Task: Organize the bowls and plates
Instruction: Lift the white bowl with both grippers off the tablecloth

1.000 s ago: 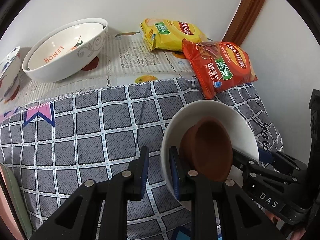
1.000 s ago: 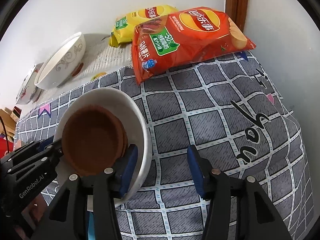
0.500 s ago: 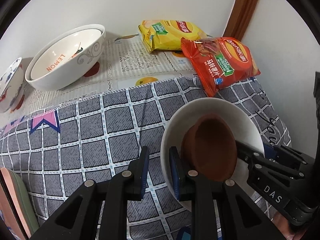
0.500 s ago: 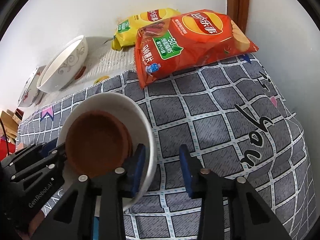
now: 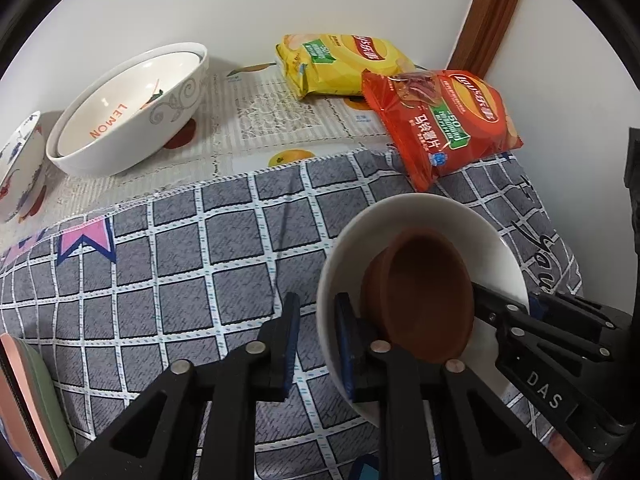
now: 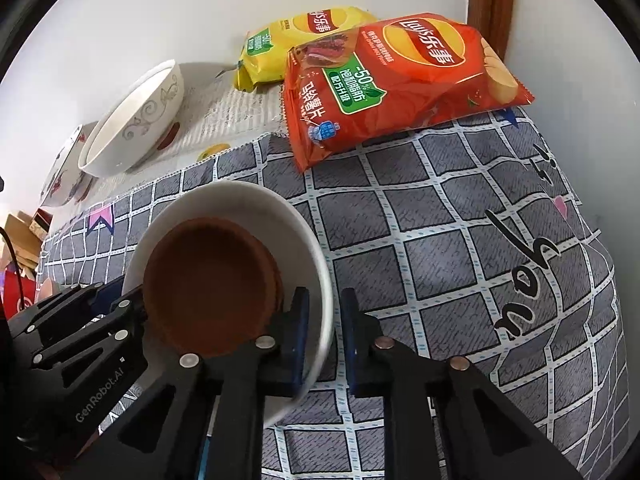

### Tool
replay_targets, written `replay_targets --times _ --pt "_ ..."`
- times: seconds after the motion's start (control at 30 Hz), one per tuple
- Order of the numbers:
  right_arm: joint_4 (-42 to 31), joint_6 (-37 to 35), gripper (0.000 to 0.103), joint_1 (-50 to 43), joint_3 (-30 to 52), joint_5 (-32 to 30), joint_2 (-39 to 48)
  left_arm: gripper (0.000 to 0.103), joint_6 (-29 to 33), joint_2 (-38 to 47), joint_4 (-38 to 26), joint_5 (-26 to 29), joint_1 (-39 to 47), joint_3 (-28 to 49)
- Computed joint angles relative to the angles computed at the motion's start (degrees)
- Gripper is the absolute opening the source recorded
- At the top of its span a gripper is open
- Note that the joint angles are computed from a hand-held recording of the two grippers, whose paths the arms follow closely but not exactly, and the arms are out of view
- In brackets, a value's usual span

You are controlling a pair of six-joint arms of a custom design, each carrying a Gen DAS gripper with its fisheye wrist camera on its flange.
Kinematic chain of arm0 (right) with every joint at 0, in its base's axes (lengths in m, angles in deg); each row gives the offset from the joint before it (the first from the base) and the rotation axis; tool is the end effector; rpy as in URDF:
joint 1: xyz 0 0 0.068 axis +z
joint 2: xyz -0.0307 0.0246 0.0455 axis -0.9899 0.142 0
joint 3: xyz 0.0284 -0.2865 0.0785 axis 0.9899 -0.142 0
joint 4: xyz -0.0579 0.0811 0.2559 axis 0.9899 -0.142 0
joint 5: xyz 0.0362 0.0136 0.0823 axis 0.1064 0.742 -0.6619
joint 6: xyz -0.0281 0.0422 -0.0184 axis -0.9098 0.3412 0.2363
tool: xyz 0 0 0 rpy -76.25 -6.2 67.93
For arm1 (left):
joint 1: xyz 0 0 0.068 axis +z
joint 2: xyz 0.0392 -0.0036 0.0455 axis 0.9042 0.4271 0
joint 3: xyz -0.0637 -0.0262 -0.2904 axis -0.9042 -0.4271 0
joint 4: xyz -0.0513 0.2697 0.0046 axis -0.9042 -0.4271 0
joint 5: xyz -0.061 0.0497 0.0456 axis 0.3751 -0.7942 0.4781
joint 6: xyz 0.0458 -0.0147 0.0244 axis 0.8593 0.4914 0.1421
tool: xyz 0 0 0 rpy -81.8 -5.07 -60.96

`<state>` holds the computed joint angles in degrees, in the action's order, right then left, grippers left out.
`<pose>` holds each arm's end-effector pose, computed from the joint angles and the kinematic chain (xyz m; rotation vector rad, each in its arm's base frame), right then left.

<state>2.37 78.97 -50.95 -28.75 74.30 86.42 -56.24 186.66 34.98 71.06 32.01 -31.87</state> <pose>0.2836 0.1677 0.1247 -0.0147 2.7186 0.2586 0.2627 -0.1616 0.1335 -0.0449 2.6822 -0.1301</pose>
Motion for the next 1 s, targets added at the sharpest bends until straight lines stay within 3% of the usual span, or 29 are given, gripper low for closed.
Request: replay_targets --times 0.43,1.0 --pt "1.36 4.91 0.011 1.94 -2.98 3.59 -3.68 0.008 -0.77 -2.01 -0.33 0.67 -0.68 -0.53" --pt "-6.26 11.16 0.010 6.27 -5.15 6.97 -17.39 0.008 -3.98 -14.67 -11.30 -3.82 -5.46 0.26"
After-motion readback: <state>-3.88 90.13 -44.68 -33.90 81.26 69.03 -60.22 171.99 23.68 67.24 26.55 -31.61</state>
